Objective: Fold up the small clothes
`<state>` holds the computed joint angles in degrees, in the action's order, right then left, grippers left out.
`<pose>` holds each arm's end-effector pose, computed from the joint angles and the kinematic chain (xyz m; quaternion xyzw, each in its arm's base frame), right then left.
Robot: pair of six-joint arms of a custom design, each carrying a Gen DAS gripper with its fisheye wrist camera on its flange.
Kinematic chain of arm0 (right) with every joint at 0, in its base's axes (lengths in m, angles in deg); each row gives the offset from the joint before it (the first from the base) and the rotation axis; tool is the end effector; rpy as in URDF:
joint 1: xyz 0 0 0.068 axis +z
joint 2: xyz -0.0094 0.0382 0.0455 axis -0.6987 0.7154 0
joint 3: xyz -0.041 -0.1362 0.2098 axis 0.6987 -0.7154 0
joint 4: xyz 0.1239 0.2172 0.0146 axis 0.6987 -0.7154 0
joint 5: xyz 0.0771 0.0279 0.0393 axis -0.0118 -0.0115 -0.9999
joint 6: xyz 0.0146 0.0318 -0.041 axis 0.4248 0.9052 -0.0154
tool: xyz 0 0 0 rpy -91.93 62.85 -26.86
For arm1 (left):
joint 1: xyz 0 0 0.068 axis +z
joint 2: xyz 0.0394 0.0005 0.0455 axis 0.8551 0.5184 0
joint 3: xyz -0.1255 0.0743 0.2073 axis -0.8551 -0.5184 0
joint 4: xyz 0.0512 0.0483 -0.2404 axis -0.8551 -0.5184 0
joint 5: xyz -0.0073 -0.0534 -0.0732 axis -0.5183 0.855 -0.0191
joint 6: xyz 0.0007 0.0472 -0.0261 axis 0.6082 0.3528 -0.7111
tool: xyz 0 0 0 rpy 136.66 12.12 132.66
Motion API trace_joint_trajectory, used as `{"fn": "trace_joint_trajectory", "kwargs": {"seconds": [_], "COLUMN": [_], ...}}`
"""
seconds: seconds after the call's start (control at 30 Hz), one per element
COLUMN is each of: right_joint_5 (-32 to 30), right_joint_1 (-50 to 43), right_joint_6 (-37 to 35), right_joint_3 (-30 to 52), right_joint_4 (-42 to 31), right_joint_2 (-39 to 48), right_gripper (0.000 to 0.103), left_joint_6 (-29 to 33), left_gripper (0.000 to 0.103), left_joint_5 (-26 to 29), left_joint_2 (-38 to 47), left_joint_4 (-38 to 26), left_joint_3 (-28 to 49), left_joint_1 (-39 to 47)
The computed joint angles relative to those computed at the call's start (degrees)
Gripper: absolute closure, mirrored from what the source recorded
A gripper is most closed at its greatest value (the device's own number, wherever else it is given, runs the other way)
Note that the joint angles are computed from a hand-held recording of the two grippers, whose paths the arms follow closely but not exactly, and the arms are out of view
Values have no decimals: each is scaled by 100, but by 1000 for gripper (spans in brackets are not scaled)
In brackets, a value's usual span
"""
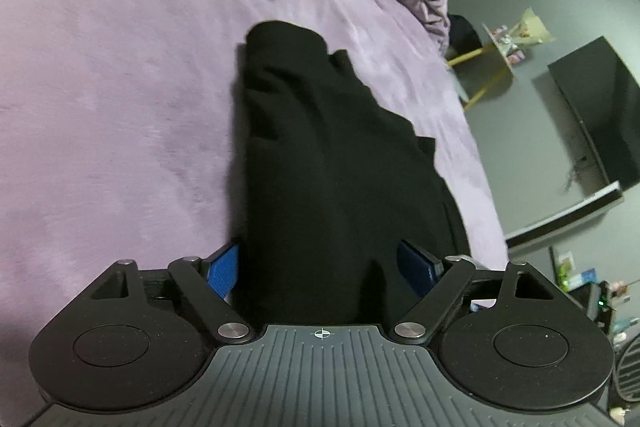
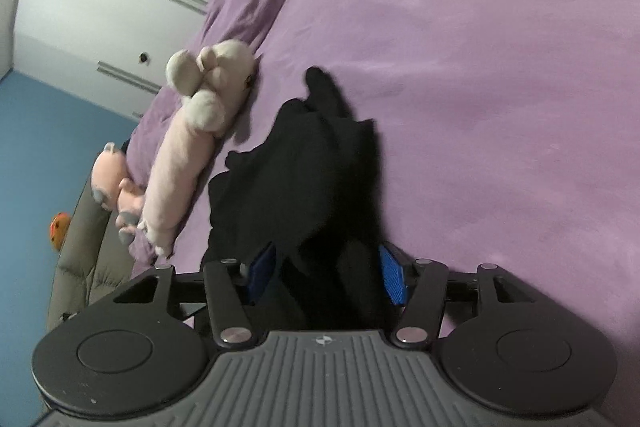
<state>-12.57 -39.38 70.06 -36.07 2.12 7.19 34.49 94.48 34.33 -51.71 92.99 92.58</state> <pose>0.1825 0.0354 0.1136 0.1732 0.8665 0.3951 0.2513 0.2161 0.1120 0.1235 -0.0898 0.9008 -0.3487 0.2428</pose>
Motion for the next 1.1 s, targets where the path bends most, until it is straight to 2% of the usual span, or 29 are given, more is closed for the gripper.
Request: {"fn": "trace_joint_trajectory", "kwargs": {"seconds": [0.03, 0.07, 0.13, 0.23, 0.37, 0.57, 0.63, 0.77, 0.87, 0.93, 1.0, 1.1], "right_joint_5": [114, 152, 250, 394, 266, 321, 365, 549, 792, 1154, 1914, 3195], "right_joint_1": [92, 120, 213, 357, 383, 1003, 1380, 2405, 3296, 3978, 4683, 5474], "right_joint_6": [52, 110, 382, 529, 836, 1364, 1716, 2405, 2954, 3124, 3057, 3142], "right_joint_3": [25, 42, -82, -220, -276, -275, -327, -344, -428, -390, -86, 416], "right_joint_4": [176, 346, 822, 850, 754, 142, 43, 52, 82, 1, -634, -1882], "right_joint_2": [209, 405, 573, 299, -36, -839, -1009, -1094, -1274, -1279, -1283, -1645], "right_gripper": [69, 71, 78, 82, 83, 84, 84, 84, 84, 83, 79, 73], "left_joint_6": [-59, -217, -580, -389, 25, 1335, 1810, 3236, 4119, 4398, 4551, 4307], "left_gripper": [20, 25, 56, 71, 75, 76, 76, 76, 76, 75, 71, 67], "left_joint_5": [-5, -56, -324, -100, 202, 228, 103, -363, -960, -1269, -1496, -1620], "left_joint_2": [14, -14, -102, 93, 49, -137, -22, 643, 1032, 1236, 1296, 864], "left_joint_4": [75, 232, 511, 133, -592, -2293, -2956, -4640, -5382, -5554, -5416, -4798], "left_joint_3": [-31, -84, -177, 33, 294, 806, 1065, 1809, 2236, 2446, 2534, 2338], "left_joint_1": [-17, -79, -153, 110, 386, 1169, 1597, 2891, 3843, 4292, 4584, 4818]}}
